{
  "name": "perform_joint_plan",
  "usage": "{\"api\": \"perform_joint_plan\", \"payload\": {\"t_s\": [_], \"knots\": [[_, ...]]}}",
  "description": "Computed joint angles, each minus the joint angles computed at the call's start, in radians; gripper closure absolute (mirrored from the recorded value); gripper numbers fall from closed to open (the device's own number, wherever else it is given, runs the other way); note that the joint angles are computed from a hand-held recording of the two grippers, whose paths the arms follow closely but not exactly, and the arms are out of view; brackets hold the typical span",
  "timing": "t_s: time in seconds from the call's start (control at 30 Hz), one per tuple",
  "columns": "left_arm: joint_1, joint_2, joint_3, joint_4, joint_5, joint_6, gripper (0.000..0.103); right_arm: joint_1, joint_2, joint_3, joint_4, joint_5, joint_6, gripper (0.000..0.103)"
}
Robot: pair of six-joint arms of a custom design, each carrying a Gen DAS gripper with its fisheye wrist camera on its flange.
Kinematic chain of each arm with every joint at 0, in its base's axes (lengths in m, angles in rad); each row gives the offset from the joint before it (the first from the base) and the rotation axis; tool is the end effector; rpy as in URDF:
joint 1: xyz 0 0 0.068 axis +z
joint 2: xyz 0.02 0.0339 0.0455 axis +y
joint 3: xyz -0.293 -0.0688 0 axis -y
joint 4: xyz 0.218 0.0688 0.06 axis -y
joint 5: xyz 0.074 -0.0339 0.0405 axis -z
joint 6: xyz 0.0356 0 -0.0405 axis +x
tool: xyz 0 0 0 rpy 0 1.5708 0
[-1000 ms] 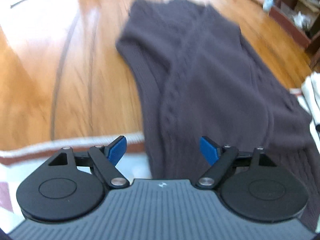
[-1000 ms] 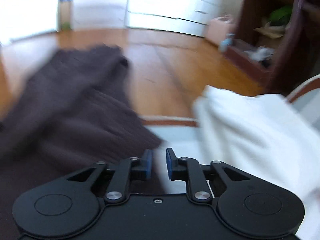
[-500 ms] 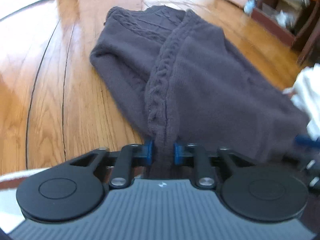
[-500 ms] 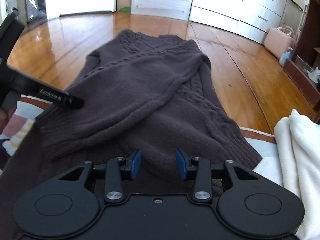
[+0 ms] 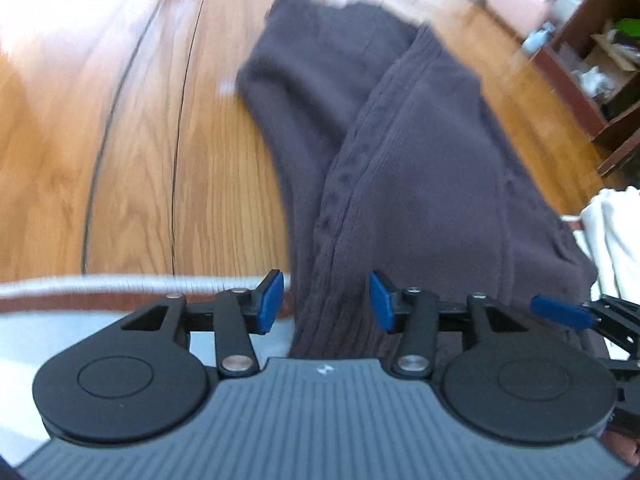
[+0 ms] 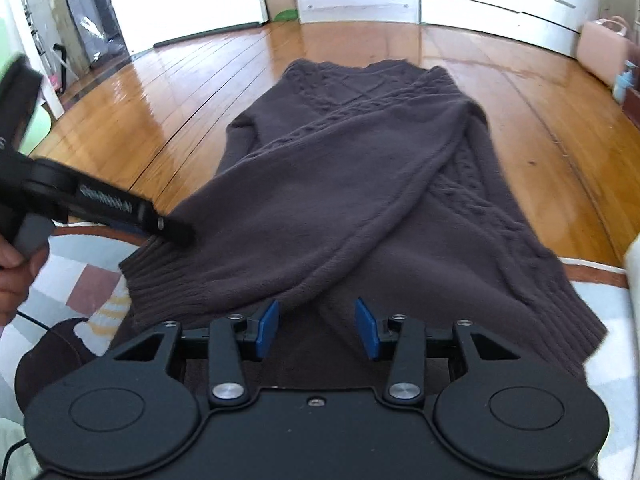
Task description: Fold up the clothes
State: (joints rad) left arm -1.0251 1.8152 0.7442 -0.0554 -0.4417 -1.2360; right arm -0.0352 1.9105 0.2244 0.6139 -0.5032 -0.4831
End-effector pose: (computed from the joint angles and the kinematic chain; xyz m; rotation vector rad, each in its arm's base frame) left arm 0.1654 -0.2431 0.1393 -0.3963 2.5177 -0.2767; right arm 0.2029 0.0100 0.0739 -0.7148 2.4016 0.4581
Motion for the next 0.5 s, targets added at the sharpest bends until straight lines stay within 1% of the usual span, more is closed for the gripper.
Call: {"api": "perform_joint_plan", "payload": {"t_s": [0.1, 0.13, 0.17, 0.2, 0.23, 0.27, 0.33, 0.37, 0.4, 0.43, 0.5], "knots": [[-0.026, -0.036, -0.035, 0.055, -0.061, 0.007, 0.055, -0.05, -0.045, 0.091, -0.189, -0.071, -0.016, 0.055], [-0.028, -0.044, -0.043, 0.076, -0.071, 0.018, 0.055, -0.072, -0.05, 0.142, -0.27, -0.097, -0.027, 0.053], [-0.029, -0.052, -0.052, 0.097, -0.081, 0.03, 0.055, -0.094, -0.047, 0.201, -0.361, -0.122, -0.043, 0.049], [-0.031, -0.055, -0.042, 0.094, -0.095, 0.045, 0.055, -0.118, -0.036, 0.274, -0.481, -0.148, -0.075, 0.046], [-0.034, -0.055, -0.024, 0.077, -0.112, 0.062, 0.055, -0.14, -0.004, 0.376, -0.65, -0.176, -0.141, 0.038], [-0.036, -0.055, -0.009, 0.066, -0.123, 0.08, 0.053, -0.158, 0.045, 0.49, -0.834, -0.196, -0.221, 0.037], [-0.038, -0.06, 0.012, 0.046, -0.136, 0.112, 0.048, -0.188, 0.131, 0.684, -1.111, -0.204, -0.314, 0.037], [-0.036, -0.06, 0.021, 0.042, -0.132, 0.132, 0.048, -0.204, 0.151, 0.75, -1.186, -0.208, -0.324, 0.037], [-0.021, -0.064, 0.031, 0.037, -0.106, 0.175, 0.048, -0.22, 0.159, 0.799, -1.232, -0.214, -0.318, 0.037], [0.0, -0.07, 0.045, 0.026, -0.068, 0.227, 0.048, -0.232, 0.166, 0.856, -1.281, -0.219, -0.309, 0.037], [0.07, -0.069, 0.106, -0.04, 0.022, 0.322, 0.048, -0.237, 0.206, 1.018, -1.411, -0.217, -0.298, 0.037]]}}
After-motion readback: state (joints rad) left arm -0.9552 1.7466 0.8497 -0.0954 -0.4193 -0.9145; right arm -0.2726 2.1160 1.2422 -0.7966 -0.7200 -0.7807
